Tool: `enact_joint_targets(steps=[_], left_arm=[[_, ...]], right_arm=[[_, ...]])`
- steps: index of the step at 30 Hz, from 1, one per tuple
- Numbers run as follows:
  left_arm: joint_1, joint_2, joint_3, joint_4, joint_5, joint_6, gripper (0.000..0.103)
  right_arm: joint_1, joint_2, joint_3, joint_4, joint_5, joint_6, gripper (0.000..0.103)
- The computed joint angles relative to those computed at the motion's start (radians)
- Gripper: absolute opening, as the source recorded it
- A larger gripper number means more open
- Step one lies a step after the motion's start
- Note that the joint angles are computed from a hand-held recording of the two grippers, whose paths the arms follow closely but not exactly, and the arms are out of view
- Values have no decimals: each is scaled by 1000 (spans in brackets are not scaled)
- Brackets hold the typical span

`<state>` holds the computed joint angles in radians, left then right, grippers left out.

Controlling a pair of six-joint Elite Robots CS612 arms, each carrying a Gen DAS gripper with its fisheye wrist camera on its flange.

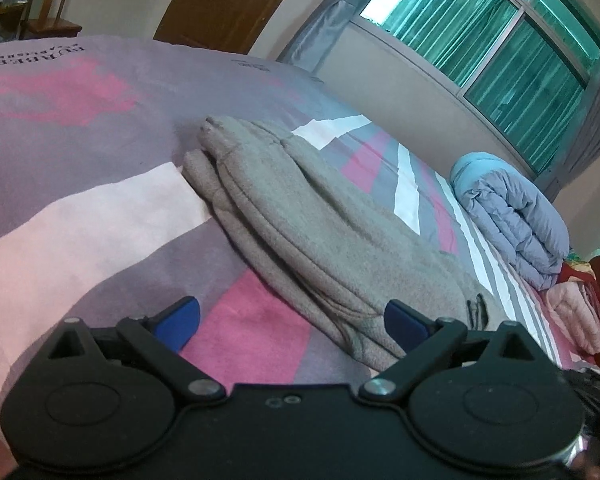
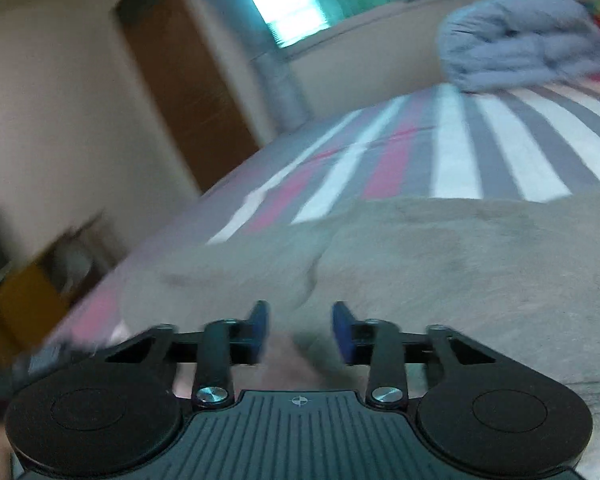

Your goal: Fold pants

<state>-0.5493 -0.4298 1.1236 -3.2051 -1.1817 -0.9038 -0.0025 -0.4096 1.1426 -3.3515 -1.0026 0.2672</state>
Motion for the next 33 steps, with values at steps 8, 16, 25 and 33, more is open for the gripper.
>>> enact_joint_targets(steps=[8, 16, 25, 33], left_arm=[[-5, 0, -17, 50, 8, 33, 94], [-24, 12, -61, 43, 47, 181, 92], [-67, 167, -429, 280, -88, 458, 93], [-67, 226, -559, 300, -33, 517, 91]], right_arm=[[-6, 26, -57, 223, 111, 102, 8], [-72, -76, 158, -39, 44, 61, 8], [-116, -130, 223, 99, -186, 81, 8], [-125, -113, 201, -12, -207, 4, 8]])
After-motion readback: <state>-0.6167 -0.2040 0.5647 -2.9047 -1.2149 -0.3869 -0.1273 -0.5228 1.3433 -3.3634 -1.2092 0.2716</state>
